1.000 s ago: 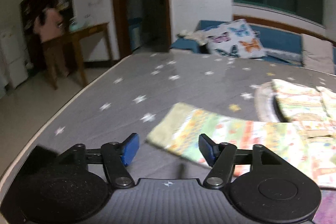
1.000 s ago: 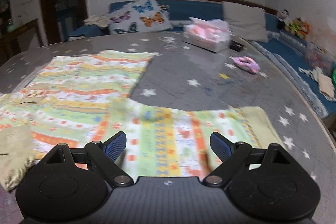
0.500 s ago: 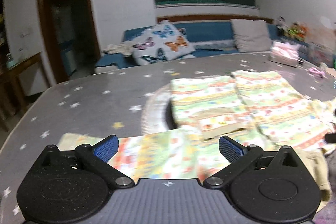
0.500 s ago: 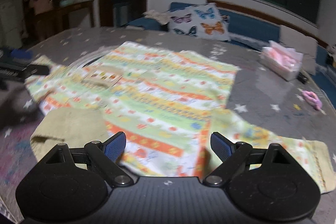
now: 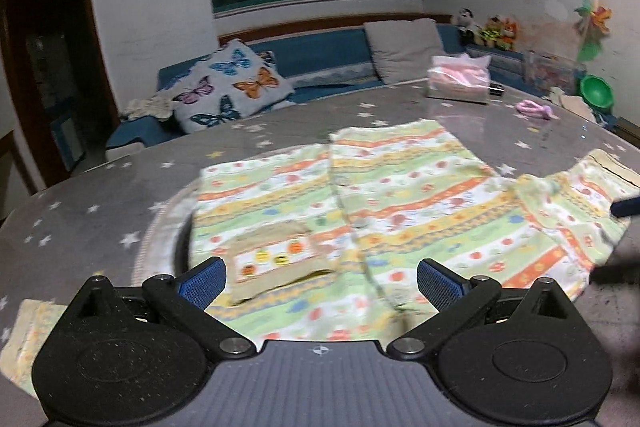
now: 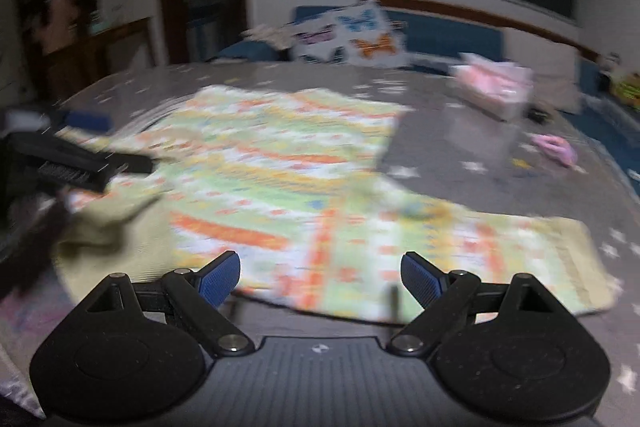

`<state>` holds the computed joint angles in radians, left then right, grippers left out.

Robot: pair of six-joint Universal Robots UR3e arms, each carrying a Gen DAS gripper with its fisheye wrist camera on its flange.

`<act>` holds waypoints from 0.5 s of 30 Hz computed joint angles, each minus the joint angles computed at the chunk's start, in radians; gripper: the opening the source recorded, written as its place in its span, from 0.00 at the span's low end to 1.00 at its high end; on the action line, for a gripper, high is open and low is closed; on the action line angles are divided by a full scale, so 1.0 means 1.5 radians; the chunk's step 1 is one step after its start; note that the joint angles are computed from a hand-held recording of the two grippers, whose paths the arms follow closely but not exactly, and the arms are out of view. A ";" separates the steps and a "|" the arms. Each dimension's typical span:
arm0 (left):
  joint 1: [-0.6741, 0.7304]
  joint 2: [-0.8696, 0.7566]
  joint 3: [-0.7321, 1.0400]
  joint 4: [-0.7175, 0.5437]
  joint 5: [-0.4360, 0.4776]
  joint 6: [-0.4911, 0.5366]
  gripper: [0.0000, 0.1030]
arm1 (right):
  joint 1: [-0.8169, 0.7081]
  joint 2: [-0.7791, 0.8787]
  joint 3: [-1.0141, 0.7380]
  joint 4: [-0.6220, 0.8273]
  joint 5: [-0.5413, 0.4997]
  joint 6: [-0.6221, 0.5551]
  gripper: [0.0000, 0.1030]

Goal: Fold clothes

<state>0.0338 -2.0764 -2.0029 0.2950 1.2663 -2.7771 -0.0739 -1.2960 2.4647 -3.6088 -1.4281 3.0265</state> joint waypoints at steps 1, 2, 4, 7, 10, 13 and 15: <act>-0.008 -0.005 0.006 -0.003 0.002 -0.001 1.00 | -0.015 -0.005 0.010 -0.006 -0.008 0.001 0.87; -0.014 -0.008 0.009 -0.007 0.001 -0.001 1.00 | -0.033 -0.010 0.020 -0.014 -0.014 0.003 0.87; -0.023 -0.010 0.010 -0.010 0.000 0.001 1.00 | -0.079 -0.012 0.041 -0.034 -0.026 0.008 0.87; -0.031 -0.013 0.014 -0.015 0.004 0.000 1.00 | -0.137 0.004 0.059 -0.077 -0.050 0.009 0.86; -0.037 -0.014 0.020 -0.022 0.010 -0.003 1.00 | -0.194 0.017 0.073 -0.114 -0.053 0.014 0.84; -0.043 -0.013 0.024 -0.028 0.015 -0.002 1.00 | -0.241 0.032 0.080 -0.137 -0.051 0.015 0.81; -0.049 -0.014 0.028 -0.033 0.018 -0.001 1.00 | -0.264 0.043 0.079 -0.144 -0.047 0.016 0.80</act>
